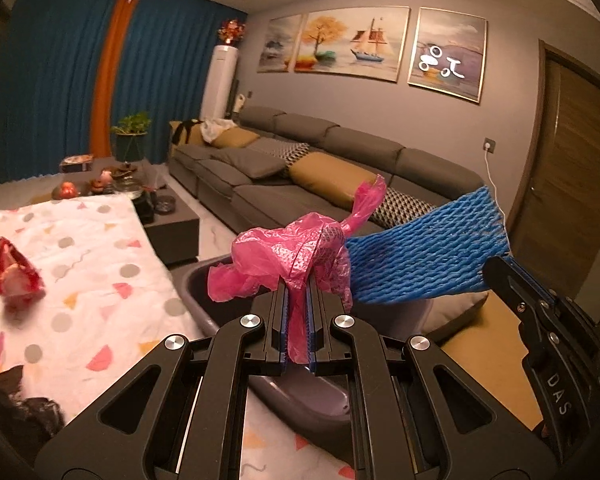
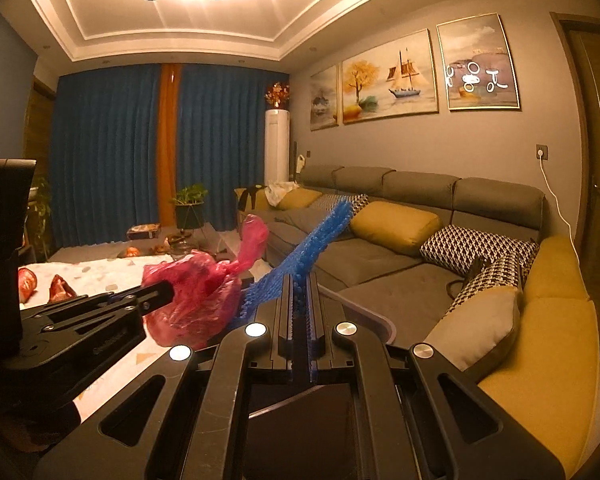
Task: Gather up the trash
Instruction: 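Carry the pink bag and blue foam net over the grey bin with both tools, then open the left tool dropping the pink bag while the right tool drops the blue net into the bin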
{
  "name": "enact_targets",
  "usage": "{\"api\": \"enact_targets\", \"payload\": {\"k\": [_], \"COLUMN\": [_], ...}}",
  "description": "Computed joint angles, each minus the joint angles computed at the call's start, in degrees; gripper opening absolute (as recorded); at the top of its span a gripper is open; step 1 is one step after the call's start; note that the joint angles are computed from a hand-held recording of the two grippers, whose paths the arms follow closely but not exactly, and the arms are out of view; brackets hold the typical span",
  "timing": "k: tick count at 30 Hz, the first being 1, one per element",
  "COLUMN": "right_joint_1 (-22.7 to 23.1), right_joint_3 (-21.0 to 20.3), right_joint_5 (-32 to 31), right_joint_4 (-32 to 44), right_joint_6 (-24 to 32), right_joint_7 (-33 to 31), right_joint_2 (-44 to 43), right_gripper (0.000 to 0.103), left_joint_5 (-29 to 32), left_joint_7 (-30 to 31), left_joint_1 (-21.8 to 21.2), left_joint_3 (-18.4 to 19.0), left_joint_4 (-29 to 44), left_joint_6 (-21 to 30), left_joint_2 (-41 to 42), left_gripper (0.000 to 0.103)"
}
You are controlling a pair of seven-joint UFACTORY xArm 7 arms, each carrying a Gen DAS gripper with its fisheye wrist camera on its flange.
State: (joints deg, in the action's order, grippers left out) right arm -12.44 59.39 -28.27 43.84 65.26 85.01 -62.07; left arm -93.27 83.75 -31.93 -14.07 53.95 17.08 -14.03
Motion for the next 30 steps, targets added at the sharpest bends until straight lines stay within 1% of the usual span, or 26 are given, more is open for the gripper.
{"api": "enact_targets", "payload": {"k": [1,9,10,16,18,20,22,26,29,30], "right_joint_1": [0.04,-0.11,0.43,0.97,1.29,1.62,2.07,2.97,3.85,4.25], "right_joint_3": [-0.23,-0.43,-0.99,-1.67,-1.88,-2.16,-2.51,-3.1,-3.69,-3.95], "right_joint_5": [-0.02,-0.42,-0.69,-1.82,-2.18,-2.58,-3.04,-4.32,-5.3,-5.62], "right_joint_4": [-0.19,-0.38,-1.22,-1.3,-1.38,-1.51,-1.74,-2.03,-2.32,-2.52], "right_joint_6": [-0.11,-0.45,-0.96,-1.48,-1.45,-1.55,-1.66,-1.62,-1.61,-1.67], "right_joint_7": [-0.01,1.09,1.24,2.24,2.74,3.38,4.03,5.24,6.15,6.49], "right_joint_2": [0.11,1.89,1.85,3.97,4.59,5.25,5.89,7.13,8.04,8.3], "right_gripper": [0.006,0.006,0.006,0.006,0.006,0.007,0.007,0.007,0.007,0.007], "left_joint_5": [-0.37,2.37,2.62,5.83,7.11,7.81,8.6,10.01,11.32,11.12], "left_joint_7": [0.65,-1.38,-1.54,-5.44,-7.08,-7.63,-8.2,-9.95,-10.98,-10.83], "left_joint_1": [-0.12,-0.68,-0.72,-0.58,-0.35,-0.29,-0.17,0.09,0.26,0.3], "left_joint_3": [-0.19,-0.39,-0.37,0.25,0.56,0.57,0.64,0.73,0.77,0.8], "left_joint_4": [0.38,1.74,1.76,2.2,2.48,2.59,2.8,2.85,2.78,2.59], "left_joint_6": [-0.06,0.91,0.94,2.72,4.02,4.06,4.46,5.74,6.32,6.18], "left_joint_2": [0.55,3.74,3.95,5.35,5.92,6.35,6.97,7.53,7.84,7.76], "left_gripper": [0.006,0.007,0.007,0.007,0.007,0.007,0.01,0.012,0.025,0.038]}}
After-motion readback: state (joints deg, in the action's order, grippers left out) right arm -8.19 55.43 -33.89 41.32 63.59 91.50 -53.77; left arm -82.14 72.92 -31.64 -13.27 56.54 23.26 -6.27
